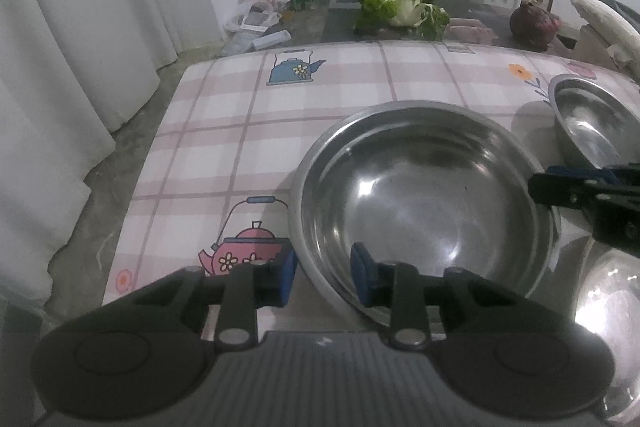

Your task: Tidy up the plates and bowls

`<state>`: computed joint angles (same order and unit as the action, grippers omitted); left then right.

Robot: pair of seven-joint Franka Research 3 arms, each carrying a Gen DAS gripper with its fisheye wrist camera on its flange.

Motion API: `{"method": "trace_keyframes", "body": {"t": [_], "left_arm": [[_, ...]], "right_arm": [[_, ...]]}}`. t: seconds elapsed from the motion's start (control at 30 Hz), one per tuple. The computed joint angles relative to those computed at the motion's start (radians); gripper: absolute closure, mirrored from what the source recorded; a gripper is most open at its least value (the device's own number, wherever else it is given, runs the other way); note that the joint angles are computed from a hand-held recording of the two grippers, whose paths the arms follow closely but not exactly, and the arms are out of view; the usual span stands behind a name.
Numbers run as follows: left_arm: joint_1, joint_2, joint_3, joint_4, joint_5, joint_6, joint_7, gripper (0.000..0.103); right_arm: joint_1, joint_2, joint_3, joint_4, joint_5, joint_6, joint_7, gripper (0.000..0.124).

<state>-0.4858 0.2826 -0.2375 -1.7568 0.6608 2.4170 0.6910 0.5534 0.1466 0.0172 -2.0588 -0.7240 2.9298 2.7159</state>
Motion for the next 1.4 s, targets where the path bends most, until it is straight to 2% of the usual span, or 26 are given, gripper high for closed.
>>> {"method": "trace_keyframes", "body": {"t": [0.37, 0.6, 0.77, 1.1, 1.4], "left_arm": [[-0.006, -0.006, 0.006, -0.004, 0.029, 0.002, -0.036, 0.072], [-0.001, -0.03, 0.0, -0.029, 0.04, 0.019, -0.055, 0.072], [0.004, -0.017, -0.003, -0.021, 0.027, 0.017, -0.038, 0.071], [-0.004, 0.015, 0.009, 0.015, 0.035, 0.001, -0.039, 0.07], [-0.007, 0.022, 0.012, 0.02, 0.031, 0.002, -0.034, 0.07]], "right_arm": [[0.021, 0.017, -0.021, 0.023, -0.068, -0.01, 0.052, 0.111], [0.013, 0.002, -0.01, 0.022, -0.129, -0.012, 0.088, 0.111], [-0.002, 0.015, 0.004, 0.029, -0.099, -0.019, 0.056, 0.111], [0.022, 0.048, -0.027, 0.051, -0.086, -0.009, 0.053, 0.109], [0.046, 0.064, -0.06, 0.068, -0.132, 0.003, 0.088, 0.109]]}}
